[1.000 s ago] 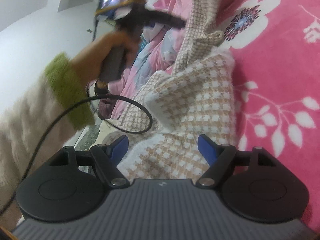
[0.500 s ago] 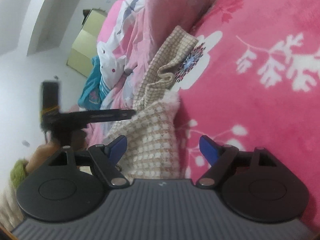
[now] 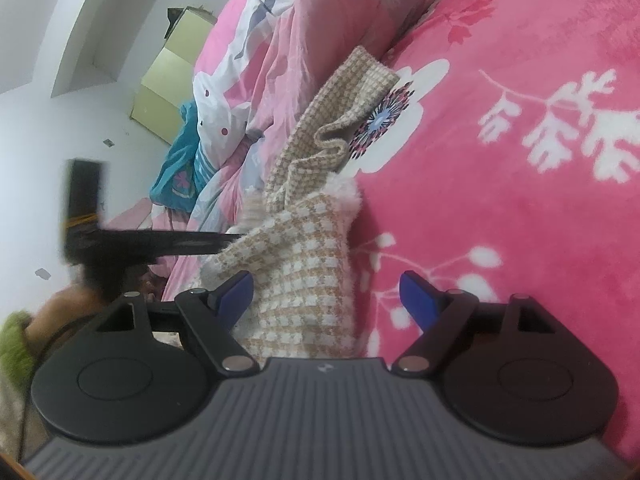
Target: Fold clothes
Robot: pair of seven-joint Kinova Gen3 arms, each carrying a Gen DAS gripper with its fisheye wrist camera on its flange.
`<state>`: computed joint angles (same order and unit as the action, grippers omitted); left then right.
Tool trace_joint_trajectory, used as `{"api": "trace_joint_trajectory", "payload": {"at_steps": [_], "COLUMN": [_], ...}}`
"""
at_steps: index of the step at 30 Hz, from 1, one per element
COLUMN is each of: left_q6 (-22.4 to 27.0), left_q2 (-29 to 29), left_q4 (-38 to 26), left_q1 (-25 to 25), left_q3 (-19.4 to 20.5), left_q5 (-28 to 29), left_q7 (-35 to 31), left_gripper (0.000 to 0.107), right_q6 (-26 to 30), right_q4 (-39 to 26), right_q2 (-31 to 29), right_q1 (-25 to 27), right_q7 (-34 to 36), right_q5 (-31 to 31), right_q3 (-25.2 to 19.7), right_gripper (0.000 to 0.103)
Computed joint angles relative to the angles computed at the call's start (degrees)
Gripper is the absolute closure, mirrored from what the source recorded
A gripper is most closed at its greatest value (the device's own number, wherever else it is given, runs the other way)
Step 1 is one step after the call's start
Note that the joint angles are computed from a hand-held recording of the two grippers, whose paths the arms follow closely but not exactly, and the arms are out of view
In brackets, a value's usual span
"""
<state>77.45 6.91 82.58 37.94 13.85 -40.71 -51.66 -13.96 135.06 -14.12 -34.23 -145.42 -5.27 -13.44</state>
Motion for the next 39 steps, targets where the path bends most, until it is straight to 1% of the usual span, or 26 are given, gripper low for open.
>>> {"api": "trace_joint_trajectory", "payload": {"at_steps": [2,4,8,11,13,15,16,18,20,21,23,25,27,28,29,30,31,32,33,36,37,38,39], "left_q6": [0.33,2.95,12.27,19.26,23.92,28.58,30.90,32.76,33.19,33.46,32.68,29.48,25.90,25.15,24.33,23.51,23.09,22.95,22.90,23.19,23.13,22.73,22.09], "left_q2": [-5.31,-10.62,-21.23,-28.76,-33.10,-36.89,-38.19,-42.54,-46.67,-48.31,-51.66,-55.56,-59.72,-60.83,-61.90,-62.99,-64.21,-65.49,-66.96,-71.63,-73.03,-74.23,-75.19], "left_q4": [2.64,4.82,8.37,9.35,9.58,10.02,10.62,12.53,15.52,17.32,21.56,24.56,27.11,27.87,28.59,29.09,29.27,29.41,29.53,28.57,28.09,27.68,27.39], "left_q1": [-0.18,1.14,-0.99,-5.49,-10.66,-13.27,-13.46,-15.57,-15.83,-14.83,-12.02,-11.71,-12.72,-13.03,-13.33,-13.66,-14.12,-14.75,-15.46,-17.78,-18.55,-19.49,-20.33], "left_q3": [2.20,4.86,15.47,23.44,28.60,31.25,31.46,29.54,24.66,22.01,16.70,12.46,8.85,8.23,7.65,7.21,6.90,6.69,6.64,7.36,7.62,8.05,8.37], "left_q5": [-1.86,-5.26,-11.61,-11.39,-9.99,-8.54,-7.60,-3.94,0.72,2.72,6.17,9.14,11.68,12.21,12.65,12.93,13.13,13.15,13.03,11.35,10.57,9.51,8.45], "left_q7": [2.61,6.90,15.65,17.56,18.92,20.86,22.77,24.75,27.97,30.30,34.81,36.39,35.99,35.73,35.45,35.14,34.74,34.30,33.85,31.77,30.95,30.15,29.31], "left_gripper": [0.093,0.094,0.094,0.094,0.094,0.094,0.094,0.094,0.093,0.093,0.093,0.092,0.081,0.072,0.066,0.063,0.052,0.040,0.037,0.033,0.030,0.024,0.021], "right_q6": [-0.07,0.08,-0.22,-0.35,0.47,1.32,1.65,2.11,2.71,3.46,5.37,7.39,8.76,9.23,9.88,10.54,11.18,12.05,13.30,16.89,17.89,18.60,19.05], "right_q4": [0.24,0.52,1.24,1.62,1.07,0.54,0.33,-0.01,-0.46,-0.96,-2.16,-3.39,-4.32,-4.68,-5.06,-5.43,-5.81,-6.21,-6.64,-7.46,-7.36,-7.09,-6.73], "right_q2": [-0.31,-0.82,-1.61,-2.08,-2.06,-2.16,-2.21,-2.28,-2.39,-2.46,-2.80,-3.16,-3.50,-3.60,-3.74,-3.88,-4.02,-4.22,-4.51,-6.76,-7.95,-8.81,-9.60], "right_q1": [0.94,2.07,3.30,4.36,6.68,9.30,10.54,12.88,15.90,18.11,23.31,28.05,32.42,33.86,34.78,35.68,36.56,36.91,36.40,34.73,33.23,30.67,28.01], "right_q7": [0.42,1.10,1.85,2.45,4.13,6.12,7.10,9.00,11.19,12.66,15.74,18.13,19.57,19.92,20.21,20.41,20.53,20.50,20.24,17.39,16.58,16.70,17.26], "right_q5": [-0.78,-1.76,-3.41,-4.64,-6.15,-7.94,-8.81,-10.48,-12.39,-13.42,-15.17,-15.65,-15.41,-15.09,-14.58,-13.99,-13.32,-12.61,-11.91,-9.34,-9.04,-9.44,-10.76], "right_q3": [-0.96,-2.09,-3.32,-4.39,-6.80,-9.57,-10.87,-13.34,-16.43,-18.60,-23.53,-27.82,-31.71,-32.98,-33.74,-34.48,-35.20,-35.38,-34.67,-32.10,-30.43,-27.92,-25.51], "right_gripper": [0.023,0.023,0.023,0.023,0.023,0.023,0.023,0.023,0.023,0.023,0.023,0.022,0.022,0.021,0.021,0.020,0.020,0.020,0.020,0.020,0.020,0.020,0.020]}}
